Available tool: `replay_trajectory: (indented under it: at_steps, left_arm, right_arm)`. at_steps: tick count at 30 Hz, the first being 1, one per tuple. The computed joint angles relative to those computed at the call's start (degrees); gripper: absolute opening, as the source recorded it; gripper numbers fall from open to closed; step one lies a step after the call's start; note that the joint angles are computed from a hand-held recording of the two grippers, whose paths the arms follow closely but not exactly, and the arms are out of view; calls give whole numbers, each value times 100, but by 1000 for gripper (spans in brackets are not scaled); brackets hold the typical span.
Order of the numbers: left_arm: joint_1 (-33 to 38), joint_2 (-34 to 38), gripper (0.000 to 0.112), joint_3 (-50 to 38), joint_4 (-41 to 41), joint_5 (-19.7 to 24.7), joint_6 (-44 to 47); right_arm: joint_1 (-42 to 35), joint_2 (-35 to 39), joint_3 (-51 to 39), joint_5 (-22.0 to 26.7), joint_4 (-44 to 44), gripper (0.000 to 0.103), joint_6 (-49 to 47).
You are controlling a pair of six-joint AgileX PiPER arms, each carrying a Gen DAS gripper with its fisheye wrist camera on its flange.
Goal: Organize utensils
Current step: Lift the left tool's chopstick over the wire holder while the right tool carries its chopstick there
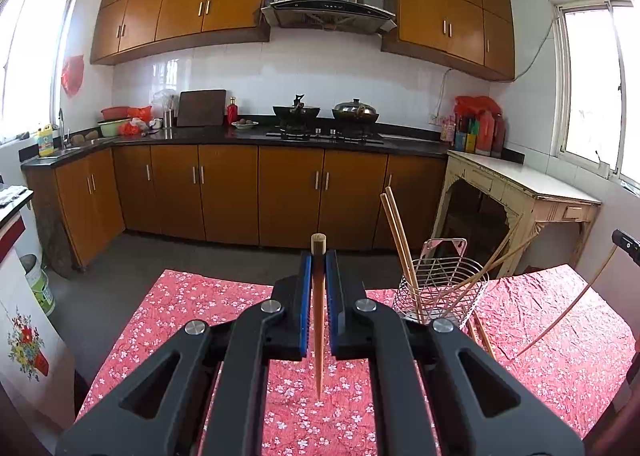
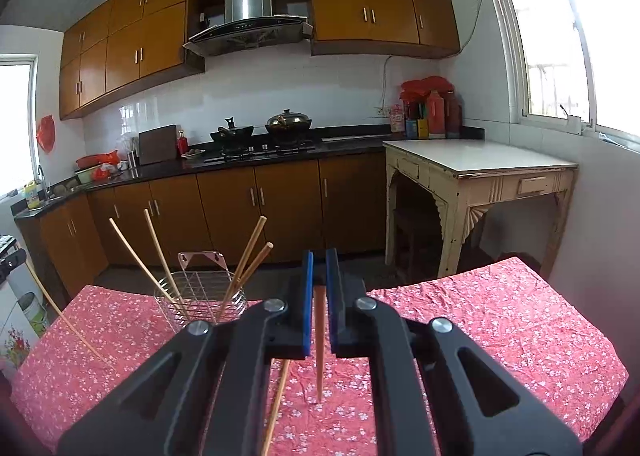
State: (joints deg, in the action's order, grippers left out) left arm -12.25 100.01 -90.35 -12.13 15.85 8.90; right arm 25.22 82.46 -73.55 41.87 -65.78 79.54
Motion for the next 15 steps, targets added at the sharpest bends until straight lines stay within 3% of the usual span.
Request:
replay_trajectory:
  at_steps: [7, 15]
  left_arm:
    - [-29, 60, 7, -378, -419, 232, 292]
    - [-364, 367, 7, -1674, -286, 698, 19]
  right_arm:
    - [70, 20, -529, -171, 573, 7, -630]
    - [326, 459, -2130, -129, 1170, 7, -1696]
